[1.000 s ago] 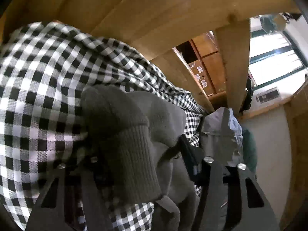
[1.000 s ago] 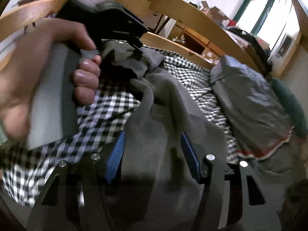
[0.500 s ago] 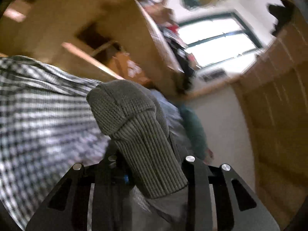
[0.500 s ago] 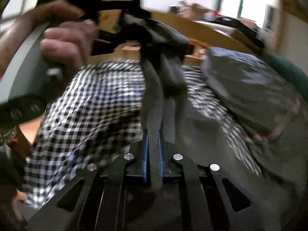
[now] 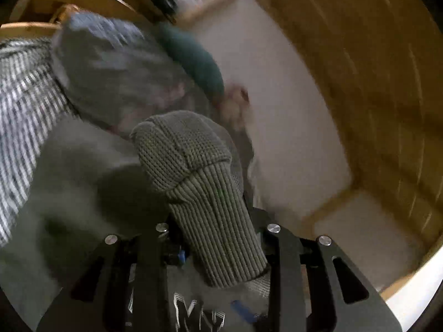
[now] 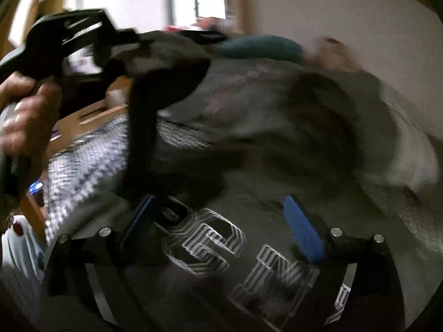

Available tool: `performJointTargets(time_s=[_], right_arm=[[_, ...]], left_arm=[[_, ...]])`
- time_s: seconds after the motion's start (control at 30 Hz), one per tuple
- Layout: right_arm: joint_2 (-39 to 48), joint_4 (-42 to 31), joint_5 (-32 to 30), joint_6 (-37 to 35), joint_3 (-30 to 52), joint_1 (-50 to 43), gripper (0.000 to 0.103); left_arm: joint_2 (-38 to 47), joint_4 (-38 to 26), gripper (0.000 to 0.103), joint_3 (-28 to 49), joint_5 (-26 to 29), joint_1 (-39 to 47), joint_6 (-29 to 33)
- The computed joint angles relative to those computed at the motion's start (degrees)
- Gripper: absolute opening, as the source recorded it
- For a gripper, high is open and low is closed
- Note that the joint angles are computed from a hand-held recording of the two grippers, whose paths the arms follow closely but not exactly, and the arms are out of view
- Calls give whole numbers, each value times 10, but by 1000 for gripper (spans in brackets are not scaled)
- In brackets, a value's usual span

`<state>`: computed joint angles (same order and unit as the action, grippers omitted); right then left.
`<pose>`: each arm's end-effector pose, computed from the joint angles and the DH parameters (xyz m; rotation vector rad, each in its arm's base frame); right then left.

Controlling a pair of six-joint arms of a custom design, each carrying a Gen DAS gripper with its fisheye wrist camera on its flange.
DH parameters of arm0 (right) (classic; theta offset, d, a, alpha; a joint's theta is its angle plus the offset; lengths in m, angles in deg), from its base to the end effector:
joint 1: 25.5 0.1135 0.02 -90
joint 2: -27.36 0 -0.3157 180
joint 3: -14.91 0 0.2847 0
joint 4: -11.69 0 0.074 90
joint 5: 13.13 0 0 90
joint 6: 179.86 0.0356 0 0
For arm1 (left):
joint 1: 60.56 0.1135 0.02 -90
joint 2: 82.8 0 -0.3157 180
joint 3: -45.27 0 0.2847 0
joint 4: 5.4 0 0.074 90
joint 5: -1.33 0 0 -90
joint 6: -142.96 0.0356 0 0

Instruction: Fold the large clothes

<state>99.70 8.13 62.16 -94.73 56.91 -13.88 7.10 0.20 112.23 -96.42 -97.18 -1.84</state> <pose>0.2528 0.0612 0.2100 -0.4558 2.1120 0.3454 0.3126 -0.2264 0.2857 -0.4114 1.9453 -0.9514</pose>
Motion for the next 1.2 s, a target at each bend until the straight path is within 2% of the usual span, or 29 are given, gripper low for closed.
performJointTargets(time_s=[0.13, 0.2, 0.27, 0.3, 0.33, 0.37, 0.43, 0.57, 0.63, 0.7, 0.73, 0.83, 0.9, 0.97, 1.0, 1.03, 1.07, 1.1, 1.17, 1.2], right_arm=[[-42, -32, -38, -25, -51, -123, 93], [-50, -38, -60, -35, -68, -179, 94], [-50, -38, -79, -43, -77, -215, 96], [-46, -39, -92, -43, -78, -231, 98], [-37, -40, -109, -44, -74, -246, 100], [-24, -43, -132, -37, -68, -258, 100], [3, -47, -171, -25, -51, -276, 100], [63, -44, -273, 48, -9, -289, 100], [99, -66, -297, 66, 21, -273, 100], [113, -73, -280, 63, 35, -241, 100], [109, -57, -250, 54, 29, -211, 100], [101, -26, -112, 13, 16, -108, 100], [114, -24, -81, -12, 22, -62, 99], [129, 2, 15, -22, 23, -3, 97], [142, 11, 71, -24, 28, 19, 77], [168, -5, 118, -27, 49, 37, 43], [182, -17, 141, -25, 62, 42, 32], [191, -14, 159, -23, 67, 43, 21], [178, -8, 139, -25, 63, 26, 19], [164, 0, 148, -31, 55, 23, 19]], left_arm=[[116, -46, 31, 74, -18, -79, -5], [178, -95, 37, 121, -6, -93, -18], [222, -129, 50, 157, 33, -92, -35], [243, -155, 53, 178, 60, -91, -42], [249, -173, 62, 190, 65, -95, -48], [248, -175, 78, 194, 65, -95, -45], [215, -181, 95, 186, 27, -111, -29], [104, -229, 97, 162, -79, -131, 70], [65, -235, 97, 144, -118, -118, 106], [68, -278, 97, 154, -152, -83, 120], [86, -314, 97, 163, -135, -51, 117], [145, -311, 97, 148, 13, 39, 107], [174, -307, 97, 136, 59, 74, 97], [181, -273, 97, 108, 73, 82, 106], [176, -268, 97, 102, 70, 80, 116], [172, -268, 97, 100, 59, 74, 128], [173, -272, 97, 102, 51, 68, 135], [176, -281, 97, 108, 42, 61, 146], [175, -293, 97, 109, 29, 54, 173], [179, -293, 97, 111, 25, 49, 178]])
